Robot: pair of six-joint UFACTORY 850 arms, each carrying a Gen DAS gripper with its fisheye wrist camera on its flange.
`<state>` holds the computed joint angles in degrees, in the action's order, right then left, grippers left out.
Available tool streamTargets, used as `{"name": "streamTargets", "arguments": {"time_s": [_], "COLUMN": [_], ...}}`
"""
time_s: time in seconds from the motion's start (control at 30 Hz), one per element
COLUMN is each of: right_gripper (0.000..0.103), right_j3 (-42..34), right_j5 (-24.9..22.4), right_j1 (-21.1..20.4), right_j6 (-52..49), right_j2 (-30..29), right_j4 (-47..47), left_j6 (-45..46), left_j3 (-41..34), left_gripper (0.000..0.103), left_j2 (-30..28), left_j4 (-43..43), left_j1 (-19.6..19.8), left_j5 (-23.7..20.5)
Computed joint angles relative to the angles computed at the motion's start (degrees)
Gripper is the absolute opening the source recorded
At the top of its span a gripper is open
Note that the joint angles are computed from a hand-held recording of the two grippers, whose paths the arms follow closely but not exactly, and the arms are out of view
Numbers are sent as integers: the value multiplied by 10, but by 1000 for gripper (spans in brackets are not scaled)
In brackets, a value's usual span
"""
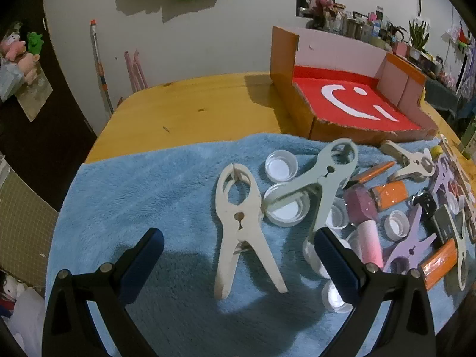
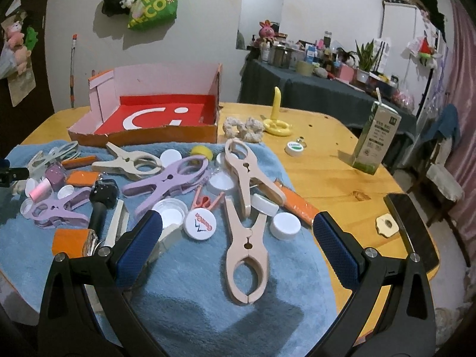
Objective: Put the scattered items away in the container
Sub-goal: 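Lower the left gripper onto the cream clothespin clamp on the towel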
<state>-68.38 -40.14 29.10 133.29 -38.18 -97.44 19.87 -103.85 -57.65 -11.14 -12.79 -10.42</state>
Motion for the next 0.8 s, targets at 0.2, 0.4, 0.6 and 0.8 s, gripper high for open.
{"name": "streamTargets", "arguments": {"time_s": [0.2, 0.4, 0.6, 0.8], "right_gripper": [103, 103, 103, 103], "right_j3": [-4, -10, -19, -27], "right_j5": [-1, 3, 24, 39], "right_j1": [-1, -7, -18, -26], "right_j6": [-19, -44, -48, -49], "right_j2": [-5, -10, -20, -28], "right_j4": [29, 59, 70, 77], "left_j6": [32, 53, 71, 69], "left_j3": [-14, -36, -61, -77], "left_gripper": [103, 103, 103, 103], "left_j2": [-6, -17, -31, -43], "left_j4": [-23, -43, -64, -55], "left_j1": [6, 15, 20, 19], "left_j5": [-17, -41, -68, -81]}}
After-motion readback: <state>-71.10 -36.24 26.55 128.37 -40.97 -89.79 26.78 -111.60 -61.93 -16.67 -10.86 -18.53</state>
